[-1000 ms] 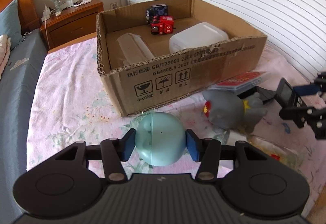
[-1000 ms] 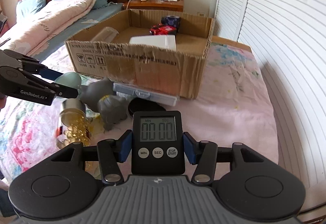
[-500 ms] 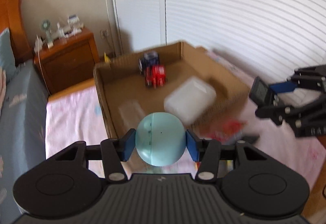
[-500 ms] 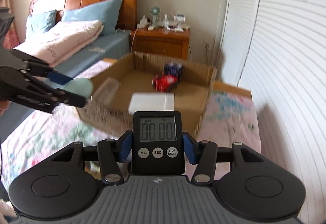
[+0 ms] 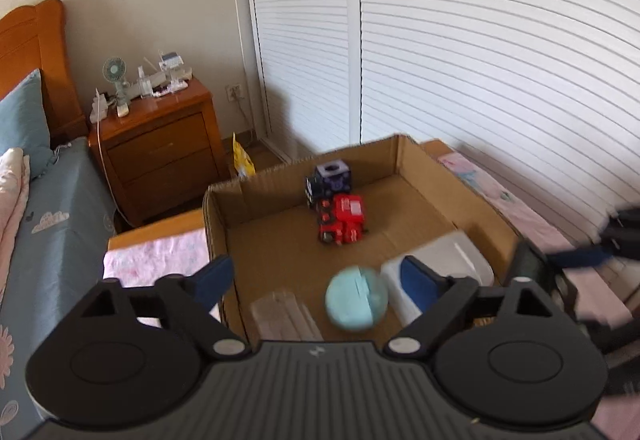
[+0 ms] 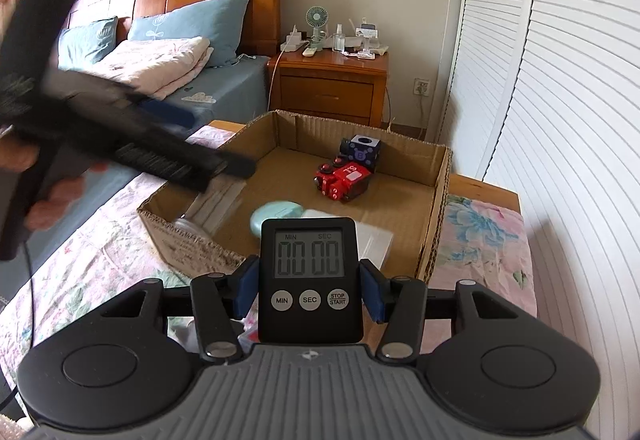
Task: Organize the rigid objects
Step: 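Carry the teal case and timer into the box and release both, then withdraw both tools from the box toward the remaining items on the sheet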
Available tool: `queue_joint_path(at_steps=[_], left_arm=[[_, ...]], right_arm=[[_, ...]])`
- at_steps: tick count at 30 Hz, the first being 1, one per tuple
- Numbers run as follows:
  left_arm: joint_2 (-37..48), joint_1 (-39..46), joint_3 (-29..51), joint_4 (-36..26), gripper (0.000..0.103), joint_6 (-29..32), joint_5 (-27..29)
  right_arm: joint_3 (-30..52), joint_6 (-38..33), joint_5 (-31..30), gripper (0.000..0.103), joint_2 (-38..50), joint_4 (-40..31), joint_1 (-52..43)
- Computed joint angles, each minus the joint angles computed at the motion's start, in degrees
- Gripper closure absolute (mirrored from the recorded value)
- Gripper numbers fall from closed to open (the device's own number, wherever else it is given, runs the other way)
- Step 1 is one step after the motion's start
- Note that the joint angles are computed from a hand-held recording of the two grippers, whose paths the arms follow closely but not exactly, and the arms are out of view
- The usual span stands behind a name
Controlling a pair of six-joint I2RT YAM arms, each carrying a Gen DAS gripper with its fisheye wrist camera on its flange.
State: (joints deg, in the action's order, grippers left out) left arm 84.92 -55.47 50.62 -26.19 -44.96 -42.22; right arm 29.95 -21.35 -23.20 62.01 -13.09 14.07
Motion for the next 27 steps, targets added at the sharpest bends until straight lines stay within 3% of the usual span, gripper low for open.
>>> queue_joint_path(at_steps=[6,11,14,15,18,19,27], left_arm=[[-0.18,-9.08,1.42,-12.18,0.008,-11.62,-6.60],[0.39,-16.14,1.88,-15.96,0.008,-20.67,-8.81],[2.11,-18.47,2.95,-17.04,0.008,-22.89,-8.78],[2.82,-19.02,3.47,-17.43,0.008,-23.19,-8.69],[4.52,-20.64,4.84,-19.21,0.008,-24.38,-9.06],[4.90,-21.21,5.05,-19.69,0.008,-25.05,-9.34],[5.41,-22.27,5.74,-21.00,0.005,-27.05,-9.83]], right_arm=[[6.51,3.37,-2.28,0.046,9.61,1.71,-1.41],[12.25,6.64,0.72,0.046,17.82,4.40,1.01],[15.56,9.19,3.95,0.045,22.52,6.40,3.14],[16.42,10.11,4.54,0.042,23.68,6.81,3.46],[16.79,11.31,4.27,0.013,24.18,7.41,3.42],[15.72,11.38,4.10,0.008,23.18,8.40,3.29],[12.07,10.78,4.06,0.000,16.37,5.58,2.40]])
